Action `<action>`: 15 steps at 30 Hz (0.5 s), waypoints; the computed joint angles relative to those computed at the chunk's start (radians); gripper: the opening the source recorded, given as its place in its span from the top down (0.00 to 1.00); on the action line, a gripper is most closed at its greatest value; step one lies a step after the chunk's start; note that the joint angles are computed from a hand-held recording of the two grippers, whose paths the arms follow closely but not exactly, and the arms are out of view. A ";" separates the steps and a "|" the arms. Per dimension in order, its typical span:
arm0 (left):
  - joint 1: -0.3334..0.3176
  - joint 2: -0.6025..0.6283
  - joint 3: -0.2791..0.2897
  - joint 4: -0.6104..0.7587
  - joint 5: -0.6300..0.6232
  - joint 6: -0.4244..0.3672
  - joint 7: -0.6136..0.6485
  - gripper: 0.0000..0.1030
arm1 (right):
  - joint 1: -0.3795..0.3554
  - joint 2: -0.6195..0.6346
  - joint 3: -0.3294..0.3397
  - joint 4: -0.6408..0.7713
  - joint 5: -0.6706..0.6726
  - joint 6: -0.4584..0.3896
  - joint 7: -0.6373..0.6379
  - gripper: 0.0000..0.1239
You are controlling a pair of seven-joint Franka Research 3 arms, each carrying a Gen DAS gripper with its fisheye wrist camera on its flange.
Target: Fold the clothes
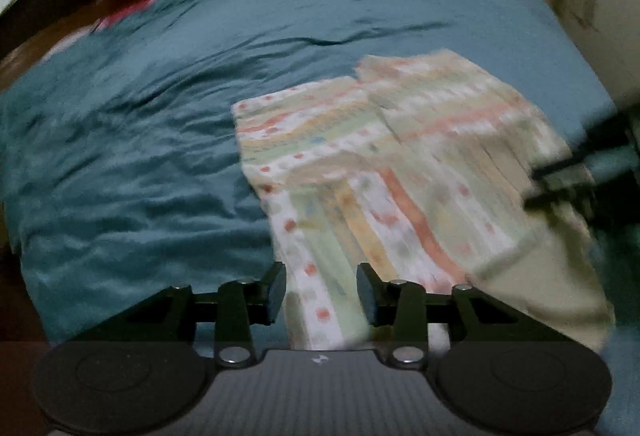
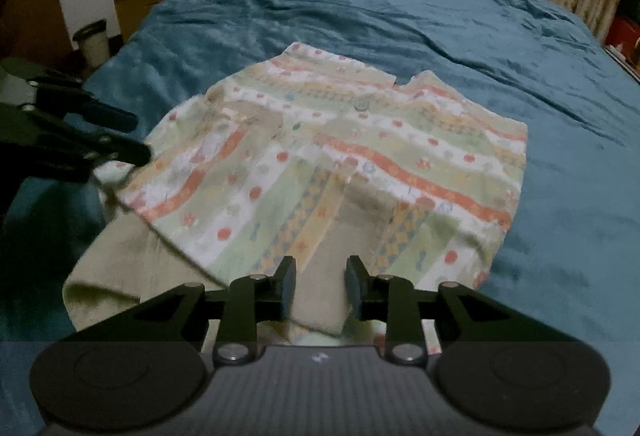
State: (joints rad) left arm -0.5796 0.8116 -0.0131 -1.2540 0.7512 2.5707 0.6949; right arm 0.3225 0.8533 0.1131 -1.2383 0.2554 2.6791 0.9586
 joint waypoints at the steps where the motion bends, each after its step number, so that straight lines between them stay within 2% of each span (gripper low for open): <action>1: -0.005 -0.018 -0.002 -0.031 0.017 0.014 0.018 0.53 | -0.006 -0.012 0.006 -0.016 0.006 0.001 -0.004 0.78; 7: -0.046 -0.052 -0.006 -0.108 0.111 0.064 0.111 0.47 | -0.035 -0.092 0.023 -0.121 0.034 0.007 -0.055 0.77; 9: -0.061 -0.040 -0.004 -0.096 0.137 0.078 0.135 0.47 | -0.039 -0.120 0.023 -0.164 0.037 0.015 -0.074 0.74; 13: -0.110 0.004 0.035 -0.034 0.212 0.080 0.142 0.46 | -0.044 -0.174 0.022 -0.246 0.040 0.036 -0.111 0.72; 15: -0.120 0.025 0.046 -0.003 0.232 0.089 0.139 0.46 | -0.049 -0.198 0.025 -0.282 0.043 0.044 -0.132 0.67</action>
State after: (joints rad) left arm -0.6999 0.8365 0.0330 -1.2566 0.9830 2.6598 0.8342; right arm 0.2734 0.6557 0.1381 -1.5200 0.2981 2.7228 0.8261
